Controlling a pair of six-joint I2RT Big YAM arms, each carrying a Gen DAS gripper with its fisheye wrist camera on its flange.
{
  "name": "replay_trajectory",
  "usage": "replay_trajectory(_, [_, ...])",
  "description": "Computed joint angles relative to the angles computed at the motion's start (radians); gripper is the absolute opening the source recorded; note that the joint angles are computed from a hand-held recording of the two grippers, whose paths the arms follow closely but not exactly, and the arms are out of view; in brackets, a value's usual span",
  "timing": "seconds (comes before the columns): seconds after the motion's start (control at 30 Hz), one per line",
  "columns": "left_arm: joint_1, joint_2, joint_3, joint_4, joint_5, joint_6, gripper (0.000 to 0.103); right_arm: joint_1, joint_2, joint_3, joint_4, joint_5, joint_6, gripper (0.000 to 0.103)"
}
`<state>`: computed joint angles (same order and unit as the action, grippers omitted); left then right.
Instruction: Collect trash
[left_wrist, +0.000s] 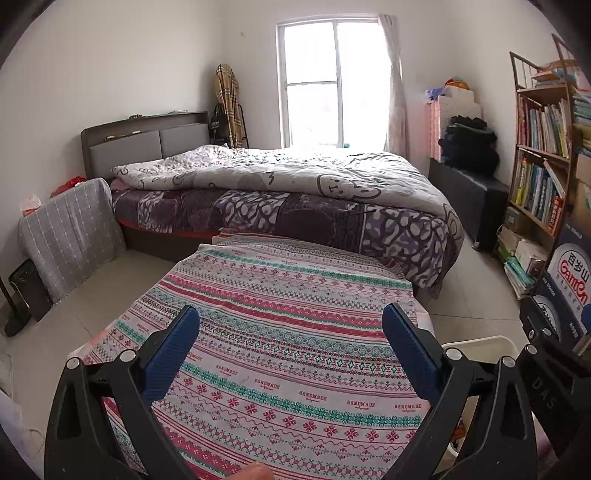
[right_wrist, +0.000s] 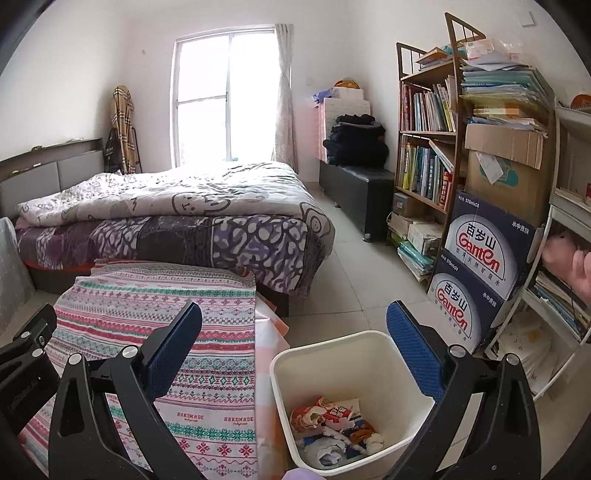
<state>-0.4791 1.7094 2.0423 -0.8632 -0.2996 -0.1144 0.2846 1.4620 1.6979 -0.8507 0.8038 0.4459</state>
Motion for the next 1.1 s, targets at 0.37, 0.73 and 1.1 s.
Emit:
replay_trajectory(0.37, [0.006, 0.018, 0.027, -0.032, 0.006, -0.020, 0.096, -0.001, 0.001, 0.003, -0.007, -0.005, 0.004, 0.096])
replay_trajectory(0.73, [0.006, 0.021, 0.031, -0.034, 0.007, -0.021, 0.096, 0.001, 0.001, -0.002, -0.002, -0.006, -0.006, 0.096])
replay_trajectory(1.1, [0.009, 0.023, 0.028, -0.032, 0.006, -0.022, 0.096, 0.002, 0.004, 0.002, -0.006, -0.007, -0.012, 0.096])
